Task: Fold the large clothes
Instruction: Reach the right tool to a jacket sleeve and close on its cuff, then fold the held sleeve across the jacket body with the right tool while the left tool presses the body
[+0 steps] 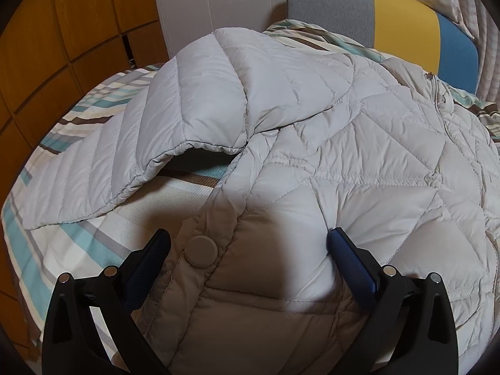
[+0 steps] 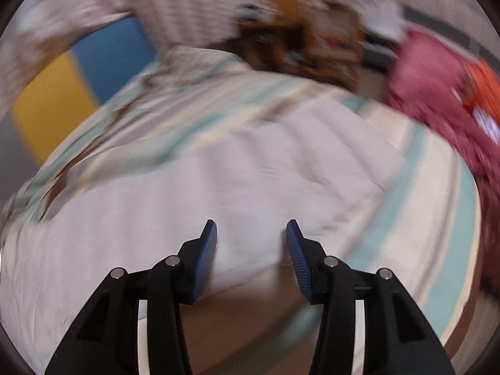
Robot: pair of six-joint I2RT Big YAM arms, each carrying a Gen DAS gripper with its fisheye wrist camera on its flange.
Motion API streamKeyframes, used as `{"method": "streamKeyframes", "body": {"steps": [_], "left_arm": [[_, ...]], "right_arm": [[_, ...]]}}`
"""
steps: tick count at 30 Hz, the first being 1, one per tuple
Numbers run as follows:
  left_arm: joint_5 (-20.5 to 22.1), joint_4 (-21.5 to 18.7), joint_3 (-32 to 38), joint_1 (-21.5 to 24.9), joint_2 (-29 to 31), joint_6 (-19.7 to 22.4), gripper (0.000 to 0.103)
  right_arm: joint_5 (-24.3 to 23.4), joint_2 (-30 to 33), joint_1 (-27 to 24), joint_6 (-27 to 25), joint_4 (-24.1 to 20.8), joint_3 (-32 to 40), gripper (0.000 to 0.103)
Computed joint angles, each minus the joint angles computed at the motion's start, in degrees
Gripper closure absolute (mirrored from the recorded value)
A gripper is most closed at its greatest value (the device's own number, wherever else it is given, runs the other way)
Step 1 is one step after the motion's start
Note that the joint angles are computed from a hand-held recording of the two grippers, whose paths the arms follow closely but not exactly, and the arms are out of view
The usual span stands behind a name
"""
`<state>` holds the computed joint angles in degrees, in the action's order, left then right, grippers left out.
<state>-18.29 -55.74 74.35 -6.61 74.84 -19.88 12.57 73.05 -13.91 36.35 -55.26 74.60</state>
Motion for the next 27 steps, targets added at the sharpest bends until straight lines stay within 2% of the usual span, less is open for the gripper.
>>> {"method": "streamKeyframes", "body": {"steps": [1, 2, 4, 6, 7, 9, 11, 12, 13, 16, 19, 21, 27], "left_arm": [[0.06, 0.02, 0.01, 0.01, 0.01, -0.02, 0.003], [0.00, 0.01, 0.02, -0.01, 0.02, 0.00, 0.003], [-0.01, 0.01, 0.02, 0.02, 0.03, 0.04, 0.003], [-0.01, 0.01, 0.02, 0.02, 0.03, 0.04, 0.003], [0.06, 0.05, -0.01, 0.10, 0.01, 0.09, 0.003], [0.17, 0.11, -0.03, 0.19, -0.01, 0.13, 0.003], [0.15, 0.10, -0.01, 0.14, 0.01, 0.08, 0.003], [0.05, 0.06, -0.01, 0.04, 0.01, 0.02, 0.003], [0.14, 0.17, -0.11, 0.03, -0.01, -0.06, 0.003], [0.57, 0.45, -0.29, 0.16, 0.00, -0.23, 0.003], [0.73, 0.56, -0.31, 0.24, 0.02, -0.22, 0.003], [0.80, 0.61, -0.34, 0.27, 0.00, -0.24, 0.003], [-0.45, 0.62, -0.41, -0.20, -0.08, 0.00, 0.003]], "right_arm": [[-0.94, 0.24, -1.50, 1.50, -0.31, -0.12, 0.055], [-2.64, 0.79, -3.54, 3.85, -0.30, -0.13, 0.048], [-5.51, 0.67, -6.58, 6.17, 1.87, -0.95, 0.047], [-5.60, 1.62, -8.08, 6.78, 3.85, -0.45, 0.048], [-5.13, 2.66, -8.45, 6.56, 4.26, 0.27, 0.051], [-2.72, 3.48, -8.52, 5.07, 4.42, 0.90, 0.076], [-2.61, 3.83, -8.57, 3.67, 5.13, 1.03, 0.091], [-2.13, 3.80, -8.45, 3.16, 5.46, 1.09, 0.097], [-1.29, 3.57, -7.94, 2.43, 6.15, 1.07, 0.097], [1.92, 1.23, -4.59, -1.74, 9.41, -0.34, 0.098], [6.61, -1.06, 1.44, -8.63, 13.77, -0.41, 0.098], [8.14, -1.88, 5.40, -12.23, 15.72, -0.02, 0.098], [10.42, 0.04, 18.68, -20.59, 17.52, 4.84, 0.099]]}}
